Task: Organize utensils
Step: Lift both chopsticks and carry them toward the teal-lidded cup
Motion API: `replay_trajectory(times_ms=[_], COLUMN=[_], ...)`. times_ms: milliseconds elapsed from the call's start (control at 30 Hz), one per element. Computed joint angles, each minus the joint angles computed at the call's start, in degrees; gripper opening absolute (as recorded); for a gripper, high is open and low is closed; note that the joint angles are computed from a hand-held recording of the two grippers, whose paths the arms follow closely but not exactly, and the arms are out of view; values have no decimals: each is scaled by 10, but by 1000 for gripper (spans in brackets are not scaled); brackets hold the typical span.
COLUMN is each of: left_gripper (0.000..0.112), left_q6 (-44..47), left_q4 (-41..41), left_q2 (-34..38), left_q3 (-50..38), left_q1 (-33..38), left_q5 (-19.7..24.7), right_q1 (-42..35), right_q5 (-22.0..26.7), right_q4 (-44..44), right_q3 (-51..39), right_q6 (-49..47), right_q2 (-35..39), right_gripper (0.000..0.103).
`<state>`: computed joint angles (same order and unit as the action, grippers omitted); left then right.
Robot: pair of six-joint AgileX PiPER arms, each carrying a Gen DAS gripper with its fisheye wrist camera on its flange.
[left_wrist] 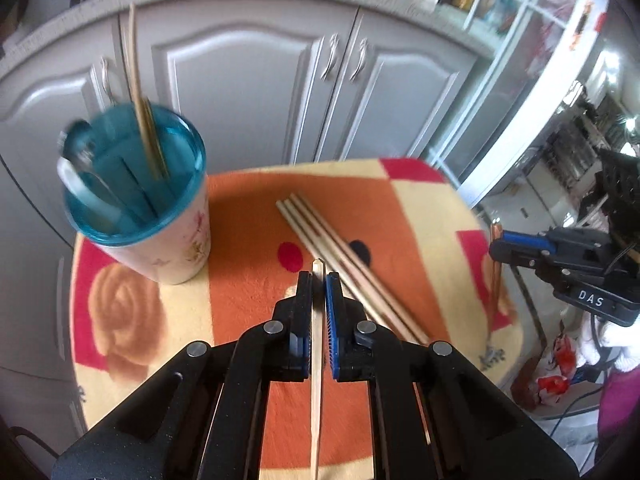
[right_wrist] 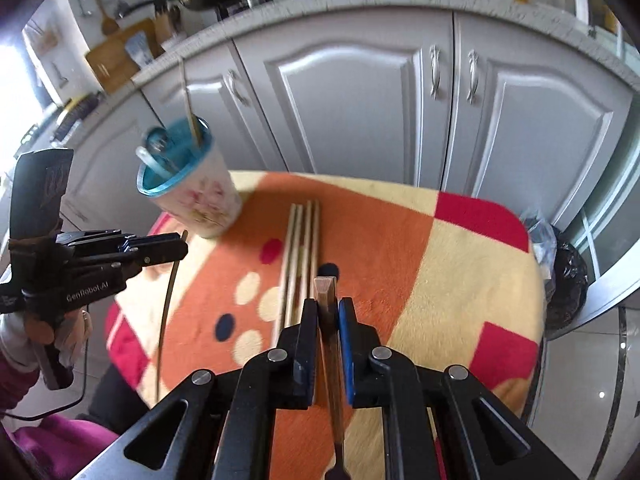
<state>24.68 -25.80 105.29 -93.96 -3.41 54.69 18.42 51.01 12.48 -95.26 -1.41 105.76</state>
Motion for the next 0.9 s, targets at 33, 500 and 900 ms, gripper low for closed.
replay_trajectory(times_ms=[33,500,900], left_gripper=[5,4,4], left_q6=[9,44,-34], left_q4=[-8,-73,-85], left_q2=[-14,-107,-18], left_q3=[9,-3,-269], left_q1=[5,85,152], left_q5=[-1,59,140], right_q1=[3,53,89], right_q5=[-7,-36,77], right_q4=[-1,-69,-87], right_q3=[18,70,-256], right_q6=[4,79,53], right_q2=[-19,-119,30], right_gripper=[10,10,10])
